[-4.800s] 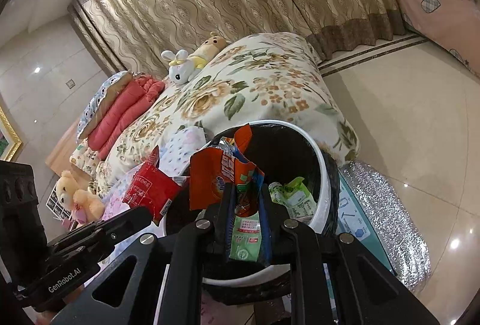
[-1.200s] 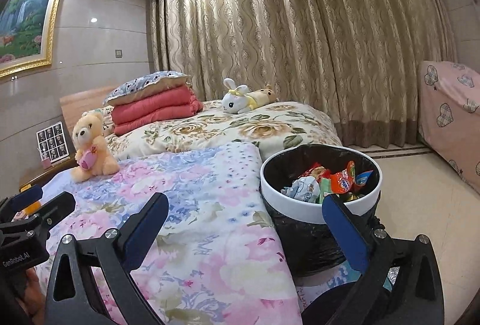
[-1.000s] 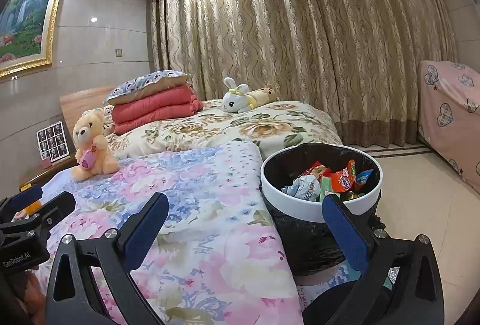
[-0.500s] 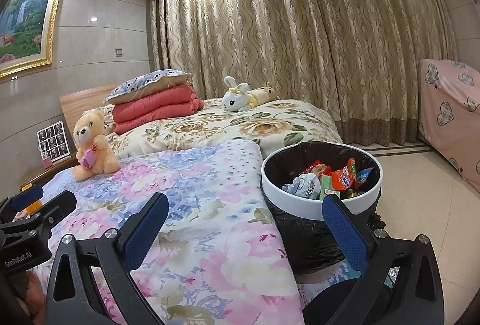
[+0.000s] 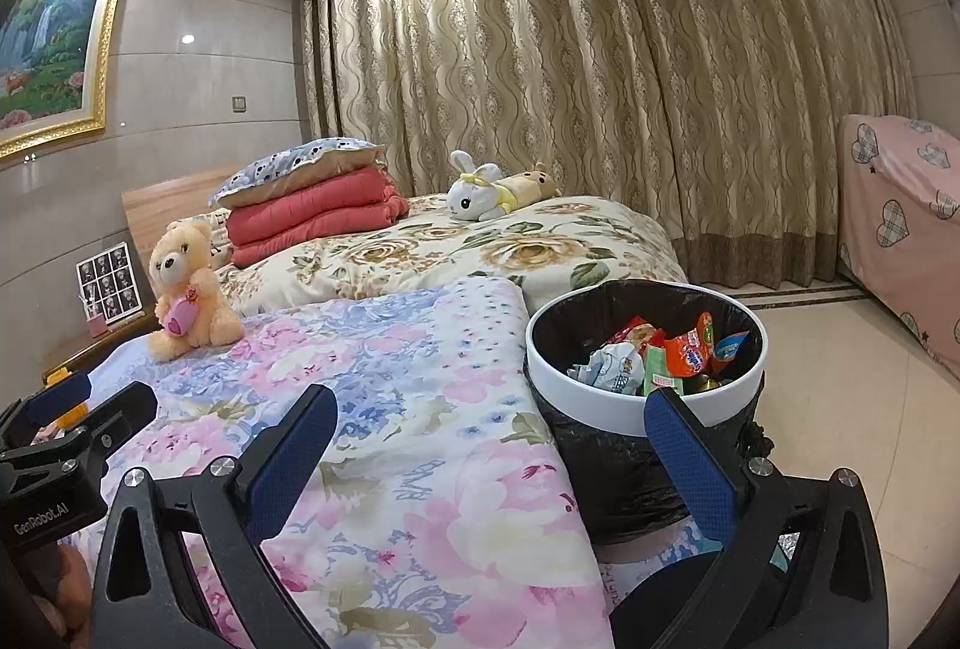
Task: Collect trash
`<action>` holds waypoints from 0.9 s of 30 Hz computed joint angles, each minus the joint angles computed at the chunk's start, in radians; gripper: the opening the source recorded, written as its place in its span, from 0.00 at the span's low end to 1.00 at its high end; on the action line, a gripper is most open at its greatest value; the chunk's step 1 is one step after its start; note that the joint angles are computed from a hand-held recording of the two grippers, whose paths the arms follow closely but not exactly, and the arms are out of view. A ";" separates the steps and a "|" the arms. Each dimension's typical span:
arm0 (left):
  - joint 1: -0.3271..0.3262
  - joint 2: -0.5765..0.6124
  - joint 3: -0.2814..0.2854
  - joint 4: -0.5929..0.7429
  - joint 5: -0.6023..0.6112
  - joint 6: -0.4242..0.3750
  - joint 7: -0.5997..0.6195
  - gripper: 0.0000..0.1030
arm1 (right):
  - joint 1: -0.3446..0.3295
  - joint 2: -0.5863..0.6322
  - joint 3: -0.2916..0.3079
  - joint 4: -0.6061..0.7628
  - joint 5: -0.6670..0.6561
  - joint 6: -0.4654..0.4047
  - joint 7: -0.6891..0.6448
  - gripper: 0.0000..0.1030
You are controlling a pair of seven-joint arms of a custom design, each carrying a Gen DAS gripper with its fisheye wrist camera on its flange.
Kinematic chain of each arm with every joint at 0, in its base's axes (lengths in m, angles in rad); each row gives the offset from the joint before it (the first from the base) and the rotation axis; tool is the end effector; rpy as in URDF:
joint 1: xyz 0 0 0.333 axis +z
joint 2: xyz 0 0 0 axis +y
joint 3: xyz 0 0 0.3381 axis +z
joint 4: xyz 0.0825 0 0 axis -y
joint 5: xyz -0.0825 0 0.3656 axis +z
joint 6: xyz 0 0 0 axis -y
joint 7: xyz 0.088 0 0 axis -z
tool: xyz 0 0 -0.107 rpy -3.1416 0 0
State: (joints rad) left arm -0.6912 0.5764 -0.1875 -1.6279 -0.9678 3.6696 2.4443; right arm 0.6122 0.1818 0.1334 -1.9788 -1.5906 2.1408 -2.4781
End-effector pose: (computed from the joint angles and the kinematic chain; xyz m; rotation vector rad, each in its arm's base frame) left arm 0.5377 -0.4304 0.4464 -1.1423 1.8016 -1.2928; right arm 0.4737 0.3740 0.4431 -1.0695 1.7646 -1.1502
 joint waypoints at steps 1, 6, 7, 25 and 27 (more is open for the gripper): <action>0.000 -0.001 0.000 -0.001 0.000 -0.003 0.001 1.00 | 0.002 0.000 0.001 0.000 0.002 -0.003 -0.002 1.00; -0.005 -0.002 0.004 -0.003 0.001 -0.007 0.000 1.00 | 0.002 -0.001 0.000 -0.001 -0.002 -0.002 0.002 1.00; -0.005 -0.002 0.004 -0.003 0.000 -0.007 0.000 1.00 | 0.002 0.000 0.001 -0.001 -0.002 -0.003 0.002 1.00; -0.006 -0.002 0.004 -0.008 0.008 -0.006 -0.009 1.00 | 0.004 0.001 0.001 0.003 0.005 -0.004 0.000 1.00; -0.006 -0.003 0.005 -0.008 0.008 -0.007 -0.009 1.00 | 0.003 0.000 0.000 0.001 0.004 -0.001 0.001 1.00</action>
